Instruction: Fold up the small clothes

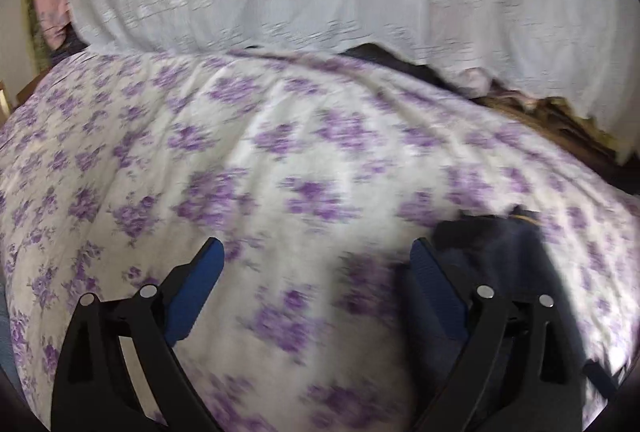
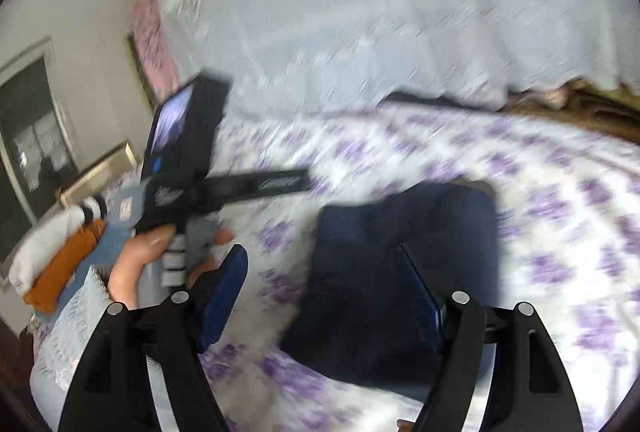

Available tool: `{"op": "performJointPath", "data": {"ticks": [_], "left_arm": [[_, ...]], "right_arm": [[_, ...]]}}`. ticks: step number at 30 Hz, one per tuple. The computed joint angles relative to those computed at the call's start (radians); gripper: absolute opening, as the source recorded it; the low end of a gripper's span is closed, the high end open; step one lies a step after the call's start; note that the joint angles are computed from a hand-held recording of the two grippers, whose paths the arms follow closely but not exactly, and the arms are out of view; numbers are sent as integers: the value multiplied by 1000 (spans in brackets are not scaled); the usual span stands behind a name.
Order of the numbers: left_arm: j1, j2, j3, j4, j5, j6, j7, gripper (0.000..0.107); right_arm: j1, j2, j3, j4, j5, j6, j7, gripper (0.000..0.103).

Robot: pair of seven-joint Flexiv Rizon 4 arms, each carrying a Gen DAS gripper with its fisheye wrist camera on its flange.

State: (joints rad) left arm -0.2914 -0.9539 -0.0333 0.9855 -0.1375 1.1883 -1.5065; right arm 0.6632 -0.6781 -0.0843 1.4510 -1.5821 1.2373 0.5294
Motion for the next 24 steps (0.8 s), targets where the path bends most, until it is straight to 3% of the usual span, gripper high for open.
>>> {"op": "performJointPath", "data": {"ticks": [3, 6, 8, 13, 16, 18, 23, 24], "left_arm": [[0, 56, -47, 93, 14, 59, 80, 97], [-56, 84, 2, 142, 62, 95, 95, 98], [-78, 85, 16, 151, 76, 60, 105, 98], [-127, 48, 95, 123, 131, -14, 38, 99], [-74, 54, 23, 158, 92, -8, 52, 99], [-58, 49, 5, 160, 73, -19, 63, 99], [-49, 30, -19, 157, 70, -11, 132, 99], [-52, 27, -15, 154, 69, -7, 135, 99]], "right_arm": [[10, 123, 16, 162, -42, -139, 61, 83], [1, 181, 72, 273, 0, -242, 19, 84], [-8, 185, 108, 308, 38, -271, -14, 84], [5, 113, 128, 261, 195, -300, -218, 84], [22, 47, 106, 180, 296, -308, -341, 82], [52, 30, 77, 154, 369, -386, -387, 83], [-26, 96, 52, 305, 328, -160, -180, 86], [-52, 97, 41, 327, 297, -74, -109, 87]]}}
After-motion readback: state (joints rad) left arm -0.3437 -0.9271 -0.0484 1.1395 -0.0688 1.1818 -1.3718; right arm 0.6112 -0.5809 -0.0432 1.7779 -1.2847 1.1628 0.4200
